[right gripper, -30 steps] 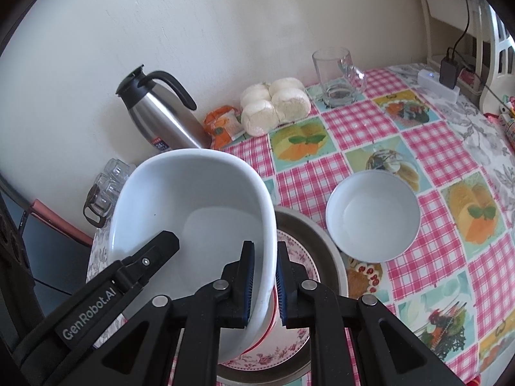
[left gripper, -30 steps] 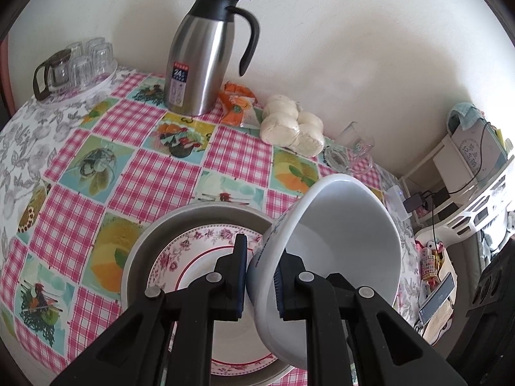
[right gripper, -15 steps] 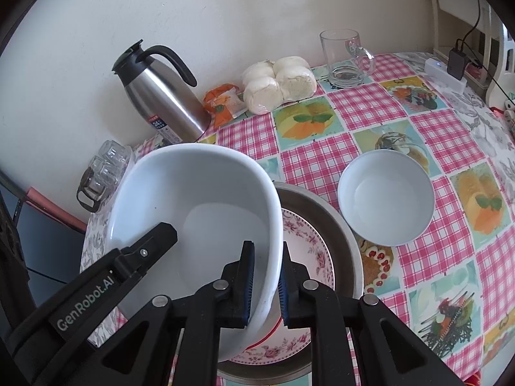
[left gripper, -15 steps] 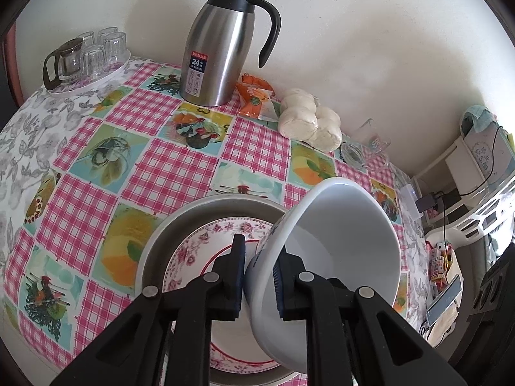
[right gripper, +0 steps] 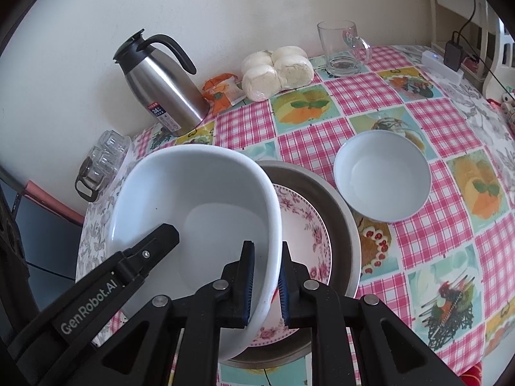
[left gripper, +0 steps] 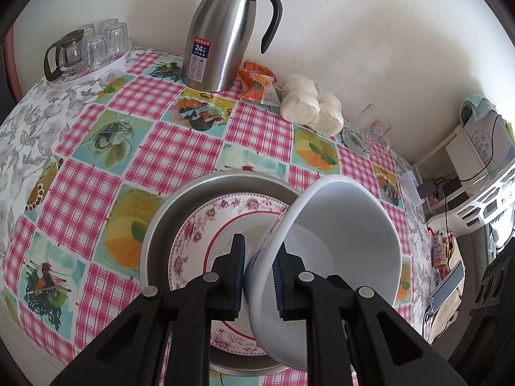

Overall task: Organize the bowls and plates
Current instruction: 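Lower the white square bowl into the strawberry bowl with the right gripper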

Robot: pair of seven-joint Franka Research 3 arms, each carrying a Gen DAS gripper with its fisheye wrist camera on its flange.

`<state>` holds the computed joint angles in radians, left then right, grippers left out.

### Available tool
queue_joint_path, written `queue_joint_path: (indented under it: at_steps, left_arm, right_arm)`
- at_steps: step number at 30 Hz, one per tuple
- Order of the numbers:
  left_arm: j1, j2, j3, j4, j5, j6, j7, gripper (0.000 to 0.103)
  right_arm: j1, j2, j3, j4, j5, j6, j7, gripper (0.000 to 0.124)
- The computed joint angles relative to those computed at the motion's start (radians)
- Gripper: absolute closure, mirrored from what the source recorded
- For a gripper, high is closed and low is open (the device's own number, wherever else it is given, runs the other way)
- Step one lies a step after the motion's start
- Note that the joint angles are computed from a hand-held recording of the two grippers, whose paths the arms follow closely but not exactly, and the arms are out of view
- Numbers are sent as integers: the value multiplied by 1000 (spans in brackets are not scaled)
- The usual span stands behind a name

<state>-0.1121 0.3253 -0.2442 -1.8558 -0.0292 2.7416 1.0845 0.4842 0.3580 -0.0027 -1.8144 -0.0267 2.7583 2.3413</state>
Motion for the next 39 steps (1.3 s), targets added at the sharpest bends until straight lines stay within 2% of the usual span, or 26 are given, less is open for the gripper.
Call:
queue_joint_path:
  at_steps: [10,25,39]
  left_arm:
    - [3,-15,-1,-27,-7,7,-2,88]
    - [20,1,-8,-9,-51,-37,11,88]
    - [33,11,-15,-6,-99,-40,15,87]
  right_arm:
    - [-6,-10,14,-22,30,10,-12,108]
    - [0,9,13,5,33,-20,-14,106]
    - [14,17,1,28,-16,-56,7,100]
